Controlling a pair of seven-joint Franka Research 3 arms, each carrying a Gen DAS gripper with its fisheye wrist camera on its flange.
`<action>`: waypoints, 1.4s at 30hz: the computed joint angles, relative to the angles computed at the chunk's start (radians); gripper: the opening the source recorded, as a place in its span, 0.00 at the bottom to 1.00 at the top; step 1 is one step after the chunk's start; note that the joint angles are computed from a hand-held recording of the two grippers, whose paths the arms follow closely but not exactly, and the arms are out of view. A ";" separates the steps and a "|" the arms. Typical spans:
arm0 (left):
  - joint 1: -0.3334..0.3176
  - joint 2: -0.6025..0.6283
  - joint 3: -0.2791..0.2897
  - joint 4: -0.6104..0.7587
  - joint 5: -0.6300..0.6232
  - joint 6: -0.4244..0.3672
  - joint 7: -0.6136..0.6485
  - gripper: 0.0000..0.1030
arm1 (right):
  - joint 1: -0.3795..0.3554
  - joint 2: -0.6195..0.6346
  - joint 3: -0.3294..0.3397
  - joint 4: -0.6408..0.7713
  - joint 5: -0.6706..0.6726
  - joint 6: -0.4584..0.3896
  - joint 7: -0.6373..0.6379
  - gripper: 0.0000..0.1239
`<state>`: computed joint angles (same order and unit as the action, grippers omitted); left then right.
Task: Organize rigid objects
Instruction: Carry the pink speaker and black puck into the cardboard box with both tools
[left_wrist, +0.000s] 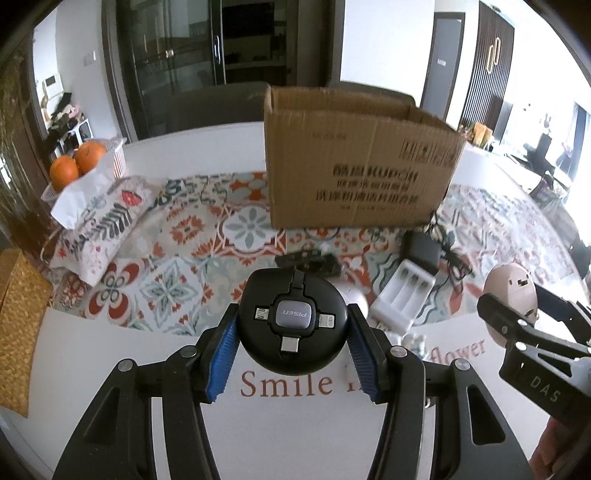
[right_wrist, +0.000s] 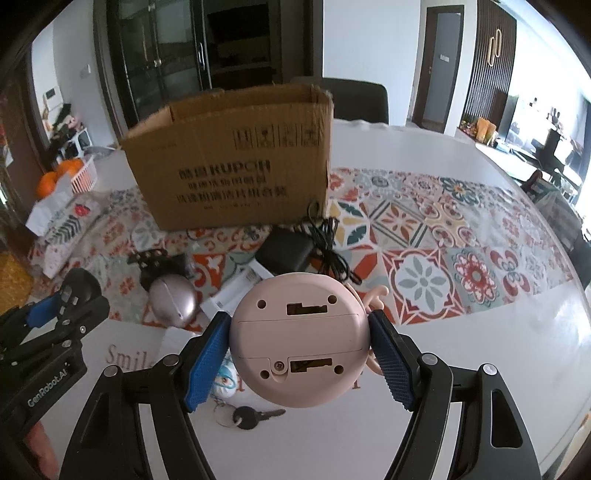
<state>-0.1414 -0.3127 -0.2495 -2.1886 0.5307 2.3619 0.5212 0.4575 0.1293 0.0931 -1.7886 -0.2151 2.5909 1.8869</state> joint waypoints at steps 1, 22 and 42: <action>0.000 -0.002 0.000 0.003 0.002 0.000 0.000 0.53 | -0.001 -0.003 0.001 0.001 0.007 0.005 -0.006 0.61; 0.034 0.019 -0.006 0.130 0.084 0.005 0.016 0.53 | -0.007 0.011 0.005 0.104 0.072 0.082 -0.062 0.61; 0.046 0.142 0.051 0.303 -0.002 0.078 0.147 0.53 | 0.007 0.189 -0.007 0.420 0.213 -0.013 -0.172 0.61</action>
<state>-0.0953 -0.1708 -0.1982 -1.8858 0.5282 2.4401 0.6682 0.4640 0.3186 0.0860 -1.3688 -0.0024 2.5779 1.7146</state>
